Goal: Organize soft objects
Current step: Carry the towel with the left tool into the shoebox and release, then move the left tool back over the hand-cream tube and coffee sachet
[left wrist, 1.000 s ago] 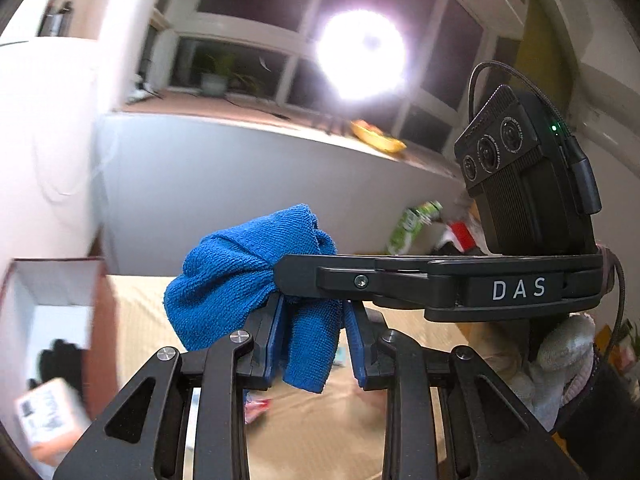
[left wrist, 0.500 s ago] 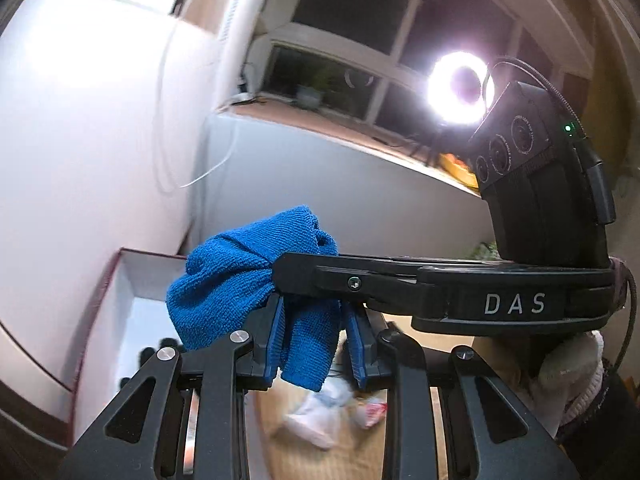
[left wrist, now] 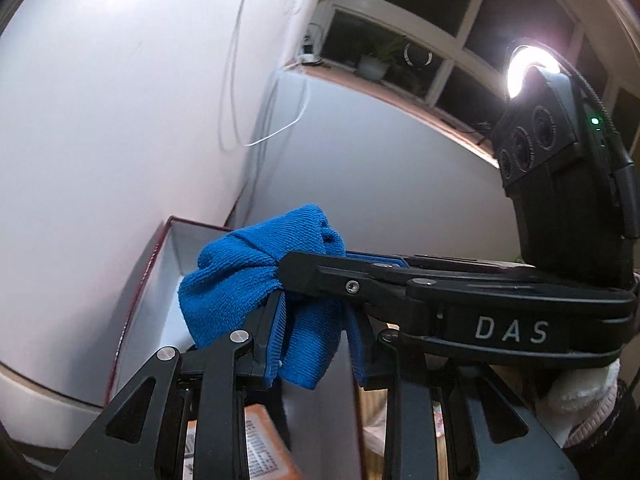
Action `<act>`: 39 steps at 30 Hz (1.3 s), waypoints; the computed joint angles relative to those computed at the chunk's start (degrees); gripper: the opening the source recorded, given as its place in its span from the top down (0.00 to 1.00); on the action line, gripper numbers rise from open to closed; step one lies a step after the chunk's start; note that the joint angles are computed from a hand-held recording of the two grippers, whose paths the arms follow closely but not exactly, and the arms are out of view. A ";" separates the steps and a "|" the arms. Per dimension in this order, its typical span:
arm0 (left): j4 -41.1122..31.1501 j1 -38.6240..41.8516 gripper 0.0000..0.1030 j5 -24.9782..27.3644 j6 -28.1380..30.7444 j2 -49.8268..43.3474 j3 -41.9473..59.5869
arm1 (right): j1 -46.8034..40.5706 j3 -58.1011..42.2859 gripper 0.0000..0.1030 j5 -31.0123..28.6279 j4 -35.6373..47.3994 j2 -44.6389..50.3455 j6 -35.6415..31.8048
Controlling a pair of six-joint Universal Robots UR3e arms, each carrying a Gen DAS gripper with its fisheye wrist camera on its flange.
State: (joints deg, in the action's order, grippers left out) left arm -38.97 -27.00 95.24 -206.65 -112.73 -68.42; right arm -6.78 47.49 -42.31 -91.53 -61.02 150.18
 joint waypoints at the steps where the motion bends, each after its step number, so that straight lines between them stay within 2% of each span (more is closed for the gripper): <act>1: -0.44 0.17 0.74 0.54 -0.18 -0.35 0.33 | 0.39 -0.59 0.79 -0.44 -0.34 0.64 0.70; 3: -1.40 0.21 0.74 2.39 -0.64 -0.99 0.79 | 1.04 -0.38 0.79 -1.51 -2.26 1.07 2.32; 5: -2.14 0.42 0.71 3.27 -1.25 -0.95 0.61 | 1.25 -0.46 0.71 -2.14 -2.98 1.32 2.91; 6: -2.41 0.58 0.67 3.51 -1.86 -0.61 0.12 | 1.21 -0.10 0.61 -2.14 -3.58 1.13 3.34; 7: -2.56 0.84 0.54 3.69 -2.40 -0.41 -0.27 | 1.08 0.56 0.56 -1.96 -4.65 0.89 3.91; 8: -2.37 1.16 0.45 3.70 -2.87 -0.15 -0.85 | 0.88 1.36 0.56 -1.81 -5.52 0.40 4.24; 15: -0.22 0.58 0.44 3.96 -4.35 5.04 -6.56 | -1.58 3.84 0.54 -1.35 -4.18 -2.73 2.72; 20: 1.09 -1.60 0.44 4.61 -4.48 7.83 -8.86 | -6.18 10.90 0.51 0.35 -1.98 -9.08 -1.41; 28: 3.33 -8.22 0.43 5.74 -5.24 7.93 -9.21 | -18.27 22.48 0.44 1.98 7.68 -21.59 -16.23; 31: 3.65 -10.55 0.43 5.39 -5.79 6.22 -7.43 | -25.12 25.74 0.44 2.56 14.42 -25.75 -23.97; 35: 3.55 -13.54 0.43 4.65 -6.35 2.46 -3.38 | -34.54 27.06 0.44 2.40 24.11 -28.45 -33.92; 39: 3.19 -15.86 0.43 3.40 -6.67 -1.67 1.19 | -43.19 26.05 0.40 1.64 30.61 -28.29 -40.13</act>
State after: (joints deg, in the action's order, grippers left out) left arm -35.77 -42.87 98.64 -213.31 -114.40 -67.23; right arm -49.97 73.54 -40.66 -60.92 -89.31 110.04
